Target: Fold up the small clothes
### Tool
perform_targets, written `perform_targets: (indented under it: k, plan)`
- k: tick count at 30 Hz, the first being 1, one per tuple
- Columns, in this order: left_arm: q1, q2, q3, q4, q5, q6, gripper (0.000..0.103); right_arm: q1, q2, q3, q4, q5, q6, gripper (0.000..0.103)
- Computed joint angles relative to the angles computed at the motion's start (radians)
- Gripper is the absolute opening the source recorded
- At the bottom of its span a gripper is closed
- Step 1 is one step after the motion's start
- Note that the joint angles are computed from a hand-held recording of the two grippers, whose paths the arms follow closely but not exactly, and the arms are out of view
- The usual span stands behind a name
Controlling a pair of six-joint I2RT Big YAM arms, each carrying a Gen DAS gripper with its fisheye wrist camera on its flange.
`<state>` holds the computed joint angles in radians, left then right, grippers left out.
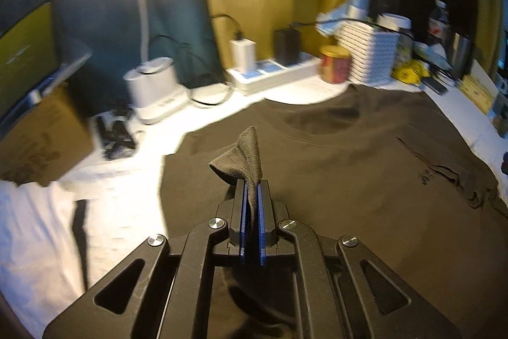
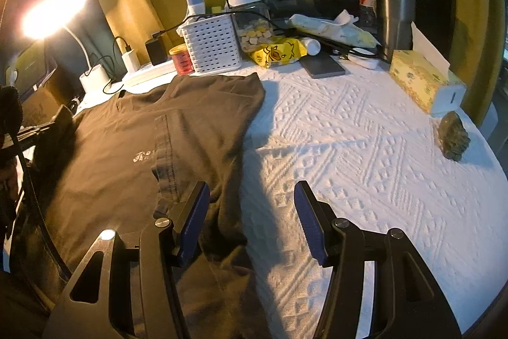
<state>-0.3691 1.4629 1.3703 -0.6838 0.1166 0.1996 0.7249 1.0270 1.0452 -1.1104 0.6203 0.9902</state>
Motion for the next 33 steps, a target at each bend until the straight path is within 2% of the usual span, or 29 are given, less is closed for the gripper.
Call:
perform_targets:
  k: [8, 12, 14, 16, 18, 22, 29, 33]
  plan:
    - [-0.037, 0.066, 0.032, -0.086, 0.059, -0.014, 0.006, 0.017, -0.004, 0.005, -0.051, 0.018, 0.044, 0.059]
    - [-0.035, 0.075, 0.044, -0.142, 0.138, 0.013, 0.012, 0.025, 0.001, 0.013, -0.067, 0.025, 0.056, 0.059]
    - [-0.033, 0.072, 0.048, -0.162, 0.169, 0.028, 0.023, 0.025, 0.003, 0.017, -0.068, 0.025, 0.054, 0.058]
    - [-0.026, 0.065, 0.05, -0.16, 0.19, 0.02, 0.044, 0.025, 0.009, 0.023, -0.069, 0.025, 0.051, 0.059]
    - [-0.016, 0.061, 0.051, -0.148, 0.202, 0.004, 0.049, 0.026, 0.017, 0.03, -0.069, 0.024, 0.047, 0.059]
    - [-0.01, 0.077, 0.074, -0.139, 0.176, 0.014, 0.049, 0.026, 0.032, 0.043, -0.071, 0.023, 0.044, 0.058]
    - [-0.048, 0.145, 0.131, -0.263, 0.265, 0.102, 0.049, 0.028, 0.044, 0.06, -0.091, 0.028, 0.054, 0.058]
    - [-0.062, 0.101, 0.091, -0.259, 0.265, 0.135, 0.049, 0.039, 0.049, 0.071, -0.109, 0.037, 0.068, 0.058]
